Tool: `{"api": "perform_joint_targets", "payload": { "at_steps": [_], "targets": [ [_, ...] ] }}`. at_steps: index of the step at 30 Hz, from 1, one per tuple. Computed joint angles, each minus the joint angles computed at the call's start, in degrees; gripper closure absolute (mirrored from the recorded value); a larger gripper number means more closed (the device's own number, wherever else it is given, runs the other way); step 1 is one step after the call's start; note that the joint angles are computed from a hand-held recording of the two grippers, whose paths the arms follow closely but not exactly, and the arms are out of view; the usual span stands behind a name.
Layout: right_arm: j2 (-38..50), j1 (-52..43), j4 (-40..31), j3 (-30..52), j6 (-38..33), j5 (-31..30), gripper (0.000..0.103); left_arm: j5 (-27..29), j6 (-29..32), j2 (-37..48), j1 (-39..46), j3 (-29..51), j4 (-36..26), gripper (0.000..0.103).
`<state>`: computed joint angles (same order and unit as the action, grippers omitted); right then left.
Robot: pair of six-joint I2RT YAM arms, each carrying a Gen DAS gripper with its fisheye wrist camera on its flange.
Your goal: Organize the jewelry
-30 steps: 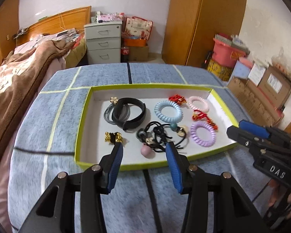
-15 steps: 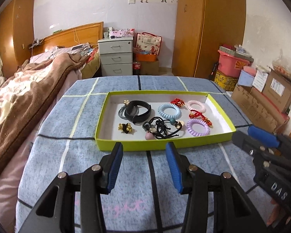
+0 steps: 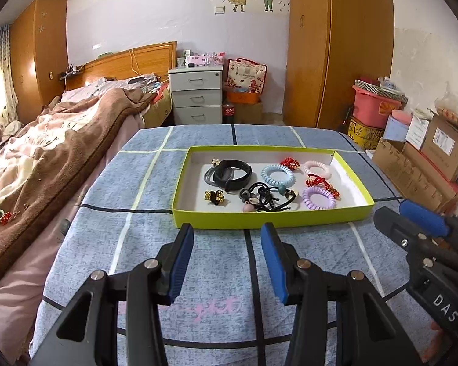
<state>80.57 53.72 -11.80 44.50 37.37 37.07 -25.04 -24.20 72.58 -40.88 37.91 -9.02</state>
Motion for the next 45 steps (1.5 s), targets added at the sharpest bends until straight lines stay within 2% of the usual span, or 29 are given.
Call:
{"api": "perform_joint_targets", "payload": {
  "at_steps": [45],
  "targets": [
    [0.86,-0.06,-0.73,0.48,2.02,-1.04,0.059,1.12,-1.00,-1.13,-0.32,0.36,-2.05,0.055]
  ]
}}
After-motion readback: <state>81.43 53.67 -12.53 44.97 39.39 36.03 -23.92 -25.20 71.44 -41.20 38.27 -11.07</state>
